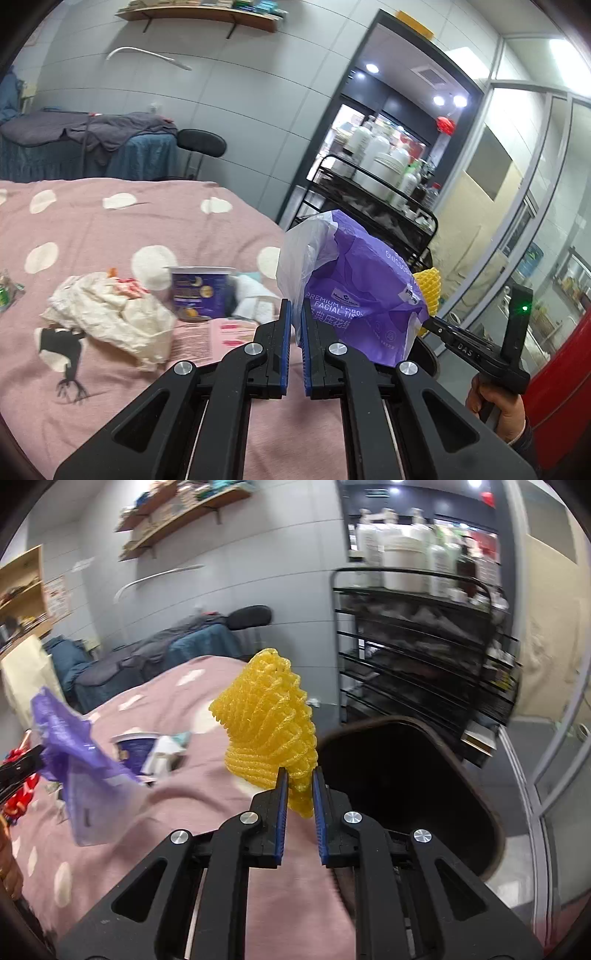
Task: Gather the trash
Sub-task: 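Carry the yellow foam net to the bin and open the right tool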
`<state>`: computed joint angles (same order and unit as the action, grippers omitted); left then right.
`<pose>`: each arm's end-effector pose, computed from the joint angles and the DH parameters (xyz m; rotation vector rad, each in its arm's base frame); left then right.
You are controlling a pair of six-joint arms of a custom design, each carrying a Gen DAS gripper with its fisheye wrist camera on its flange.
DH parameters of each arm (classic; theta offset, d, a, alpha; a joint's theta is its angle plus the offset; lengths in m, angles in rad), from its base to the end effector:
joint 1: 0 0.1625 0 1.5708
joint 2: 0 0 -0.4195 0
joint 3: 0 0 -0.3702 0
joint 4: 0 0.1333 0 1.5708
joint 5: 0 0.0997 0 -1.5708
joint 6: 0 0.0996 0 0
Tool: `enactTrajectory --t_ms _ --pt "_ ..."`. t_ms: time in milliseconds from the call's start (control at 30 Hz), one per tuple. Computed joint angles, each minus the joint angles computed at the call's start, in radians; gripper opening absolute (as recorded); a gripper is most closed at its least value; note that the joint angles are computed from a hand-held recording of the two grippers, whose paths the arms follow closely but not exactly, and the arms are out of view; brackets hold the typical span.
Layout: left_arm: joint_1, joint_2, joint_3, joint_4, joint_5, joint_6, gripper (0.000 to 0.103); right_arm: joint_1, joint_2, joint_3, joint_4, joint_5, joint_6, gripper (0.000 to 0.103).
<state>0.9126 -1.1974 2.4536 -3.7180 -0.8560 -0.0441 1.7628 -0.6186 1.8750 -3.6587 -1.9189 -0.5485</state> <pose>-0.0807 -0.4290 0.2313 0.3199 2.4357 -1.3951 0.2106 -0.5628 0.0643 0.7189 -2.3849 1.0016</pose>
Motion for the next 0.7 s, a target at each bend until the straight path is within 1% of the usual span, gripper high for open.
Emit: enactTrajectory --t_ms 100,233,300,433,567,700 --pt "0.000 0.030 -0.029 0.019 -0.028 0.019 0.006 -0.032 -0.006 -0.007 -0.017 -0.048 0.016 0.014" --pt "0.003 0.066 -0.070 0.049 -0.063 0.037 0.006 -0.079 0.007 -0.044 -0.007 -0.115 0.038 0.014" --pt "0.008 0.081 -0.093 0.074 -0.082 0.045 0.006 -0.103 0.013 -0.061 0.013 -0.132 0.052 0.014" --pt "0.004 0.114 -0.129 0.109 -0.089 0.066 0.006 -0.139 0.033 -0.094 0.049 -0.173 0.069 0.014" --pt "0.005 0.144 -0.154 0.132 -0.101 0.073 0.006 -0.160 0.057 -0.123 0.071 -0.211 0.075 0.014" --pt "0.007 0.167 -0.179 0.156 -0.110 0.071 0.006 -0.174 0.075 -0.155 0.101 -0.232 0.083 0.015"
